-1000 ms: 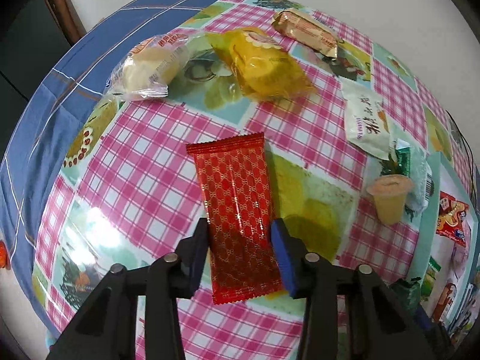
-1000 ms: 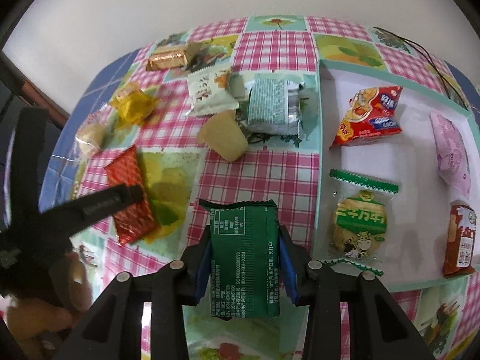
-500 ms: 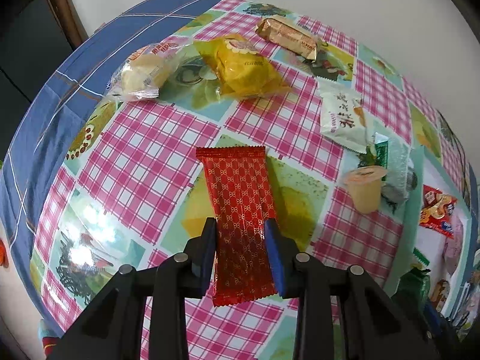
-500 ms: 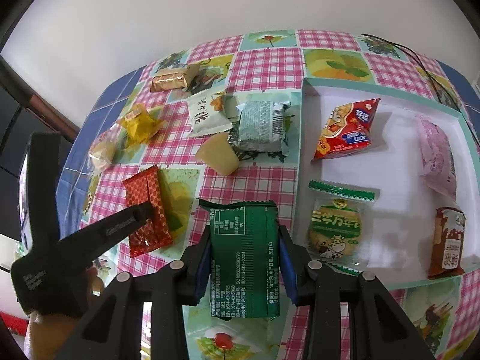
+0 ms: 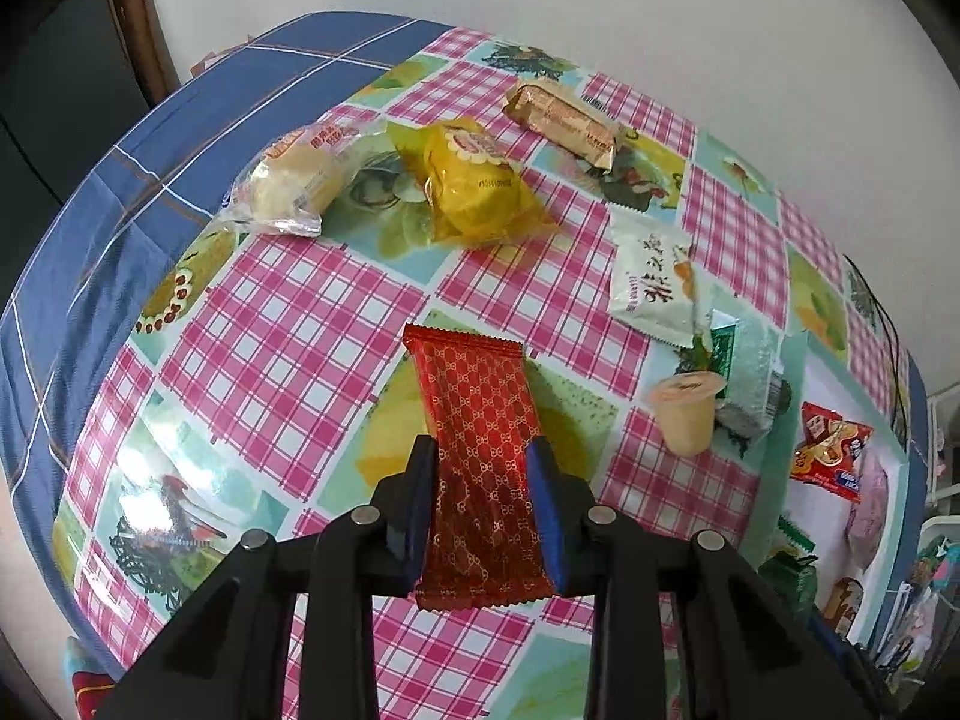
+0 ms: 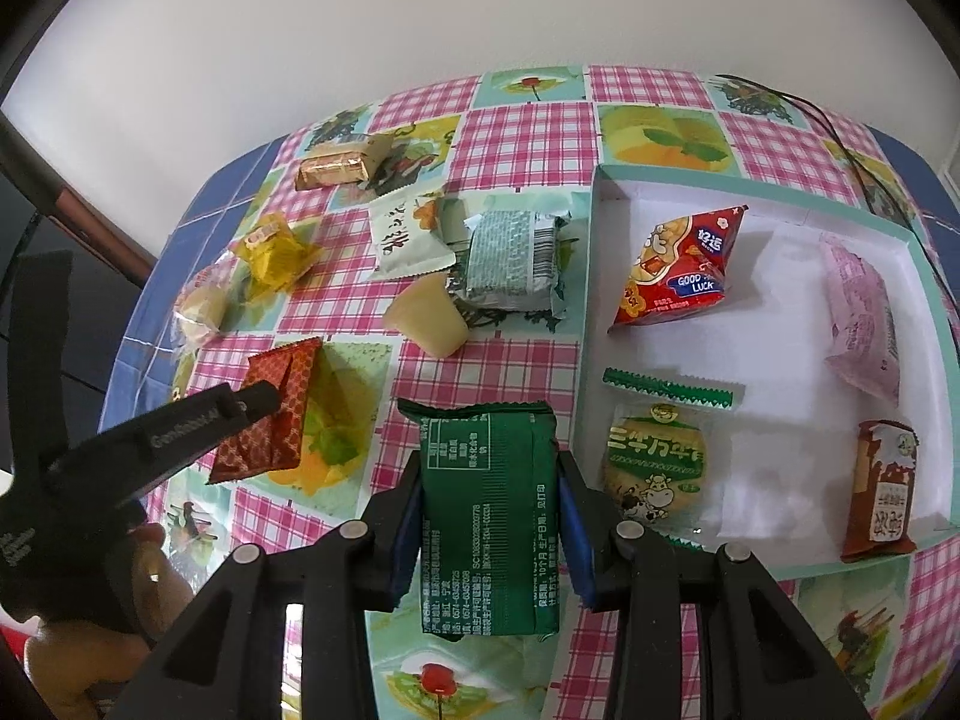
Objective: Organize snacks
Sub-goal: 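Lift the green box with the right gripper while the left lifts the red packet, then carry the green box and red packet over the white tray and open both grippers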
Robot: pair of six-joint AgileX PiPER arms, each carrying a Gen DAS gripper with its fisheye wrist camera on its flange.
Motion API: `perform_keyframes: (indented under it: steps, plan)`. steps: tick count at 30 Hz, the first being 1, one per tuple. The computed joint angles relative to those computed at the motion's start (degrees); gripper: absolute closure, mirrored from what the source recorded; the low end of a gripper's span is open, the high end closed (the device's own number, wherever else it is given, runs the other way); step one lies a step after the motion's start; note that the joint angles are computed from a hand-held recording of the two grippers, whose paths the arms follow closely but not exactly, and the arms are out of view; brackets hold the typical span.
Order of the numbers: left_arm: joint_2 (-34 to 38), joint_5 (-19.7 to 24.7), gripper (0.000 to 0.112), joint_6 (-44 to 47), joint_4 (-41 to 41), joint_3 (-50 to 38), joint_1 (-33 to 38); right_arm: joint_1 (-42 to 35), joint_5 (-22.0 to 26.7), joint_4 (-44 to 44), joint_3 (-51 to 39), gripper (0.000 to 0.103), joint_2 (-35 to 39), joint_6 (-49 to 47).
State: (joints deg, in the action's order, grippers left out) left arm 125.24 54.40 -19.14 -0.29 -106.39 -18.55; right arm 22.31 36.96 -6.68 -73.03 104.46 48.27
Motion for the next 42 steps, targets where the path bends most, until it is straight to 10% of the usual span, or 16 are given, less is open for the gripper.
perform_keyframes:
  steps: [42]
  plan:
    - [-5.7,-4.7,0.081,2.2,-4.0,1.7,-10.3,-11.1,-2.8,-1.3,14.2,0.061,-11.1,2.6]
